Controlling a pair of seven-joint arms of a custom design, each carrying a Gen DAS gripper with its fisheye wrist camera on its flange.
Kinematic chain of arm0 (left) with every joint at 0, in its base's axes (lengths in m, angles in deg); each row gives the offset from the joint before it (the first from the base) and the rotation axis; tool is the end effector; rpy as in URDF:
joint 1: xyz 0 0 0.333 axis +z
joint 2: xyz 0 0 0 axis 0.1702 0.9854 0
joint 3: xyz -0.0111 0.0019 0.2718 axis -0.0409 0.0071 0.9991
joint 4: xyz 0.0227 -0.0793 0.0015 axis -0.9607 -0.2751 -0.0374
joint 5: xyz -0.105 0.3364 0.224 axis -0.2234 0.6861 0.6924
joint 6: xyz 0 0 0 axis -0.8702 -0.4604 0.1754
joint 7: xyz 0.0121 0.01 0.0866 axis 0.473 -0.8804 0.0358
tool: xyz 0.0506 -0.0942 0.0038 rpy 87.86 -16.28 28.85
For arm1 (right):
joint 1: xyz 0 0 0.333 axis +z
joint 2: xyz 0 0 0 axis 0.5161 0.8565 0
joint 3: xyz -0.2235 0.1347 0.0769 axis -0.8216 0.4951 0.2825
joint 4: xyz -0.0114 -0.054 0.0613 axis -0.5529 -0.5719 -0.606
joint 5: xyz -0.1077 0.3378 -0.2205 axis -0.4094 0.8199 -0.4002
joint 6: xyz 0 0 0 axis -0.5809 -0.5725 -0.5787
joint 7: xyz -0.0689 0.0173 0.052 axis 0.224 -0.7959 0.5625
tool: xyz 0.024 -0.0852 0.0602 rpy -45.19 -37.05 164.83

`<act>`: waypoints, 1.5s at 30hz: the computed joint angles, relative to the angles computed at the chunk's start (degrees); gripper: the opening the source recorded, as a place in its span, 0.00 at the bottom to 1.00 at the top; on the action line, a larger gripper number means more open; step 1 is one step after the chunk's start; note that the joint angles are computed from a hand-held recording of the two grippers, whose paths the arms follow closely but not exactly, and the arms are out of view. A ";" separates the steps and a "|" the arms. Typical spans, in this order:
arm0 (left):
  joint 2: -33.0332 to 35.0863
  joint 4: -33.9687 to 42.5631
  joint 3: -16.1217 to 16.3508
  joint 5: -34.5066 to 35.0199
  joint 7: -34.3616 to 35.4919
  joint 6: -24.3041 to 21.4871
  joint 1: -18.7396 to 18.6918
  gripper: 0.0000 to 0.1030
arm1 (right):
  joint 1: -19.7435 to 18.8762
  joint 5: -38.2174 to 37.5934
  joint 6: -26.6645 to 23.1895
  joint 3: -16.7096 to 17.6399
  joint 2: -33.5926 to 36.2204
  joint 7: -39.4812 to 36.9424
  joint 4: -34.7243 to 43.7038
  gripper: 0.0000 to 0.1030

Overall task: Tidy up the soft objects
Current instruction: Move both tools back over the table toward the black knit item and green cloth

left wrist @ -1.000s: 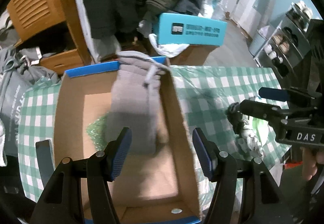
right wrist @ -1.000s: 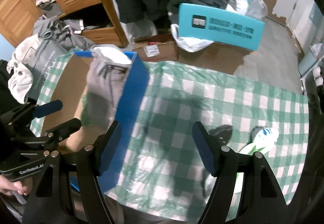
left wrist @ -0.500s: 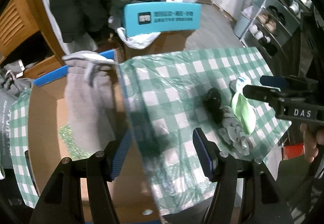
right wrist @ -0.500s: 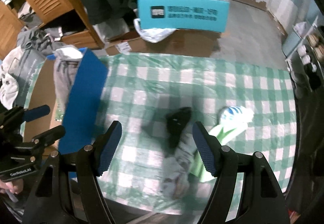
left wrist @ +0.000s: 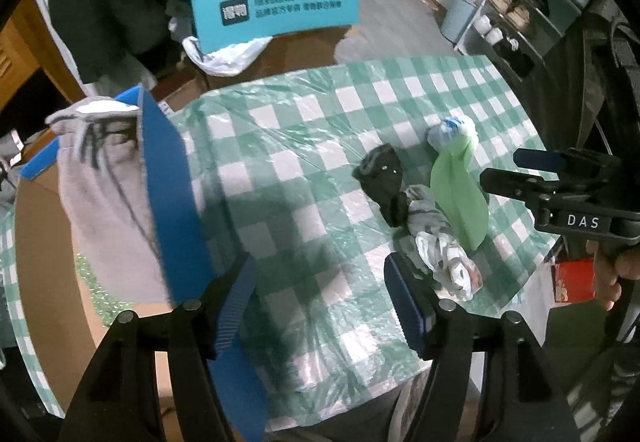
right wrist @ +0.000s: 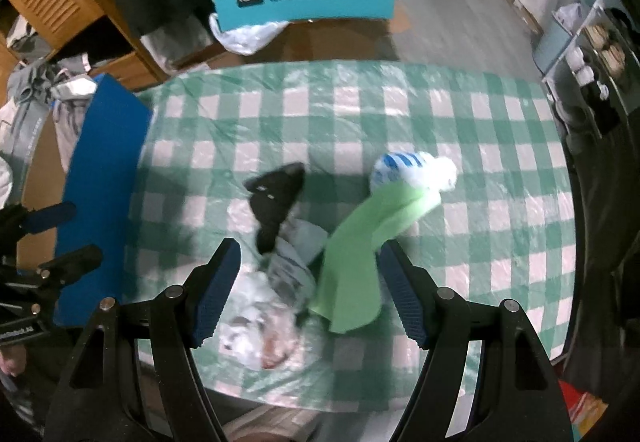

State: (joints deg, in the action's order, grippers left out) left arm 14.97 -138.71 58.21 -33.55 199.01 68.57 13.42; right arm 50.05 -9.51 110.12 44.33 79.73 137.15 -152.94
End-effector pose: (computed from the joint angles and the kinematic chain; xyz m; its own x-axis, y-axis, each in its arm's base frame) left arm 0.6594 -0.0400 0.4574 -0.6735 -0.7314 0.1071 -0.7218 0.6195 -0.3086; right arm 0.5871 0.2559 0.4684 -0.3019 -0.9455 -0.1222 -0.9059 0.3244 -0.2722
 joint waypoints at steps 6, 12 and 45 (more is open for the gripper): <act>0.17 -0.95 -0.37 1.49 -1.25 -0.48 -1.09 0.66 | -0.98 1.40 0.70 -0.50 -2.01 0.37 -4.43 0.71; -0.56 -3.12 -0.75 3.27 -1.42 0.08 -2.32 0.66 | -1.51 2.88 0.30 -0.52 -1.86 -0.80 -6.18 0.71; 9.75 4.89 -1.92 7.98 -11.55 0.94 -7.08 0.72 | -5.42 10.30 4.87 -2.03 1.82 -2.33 -7.25 0.70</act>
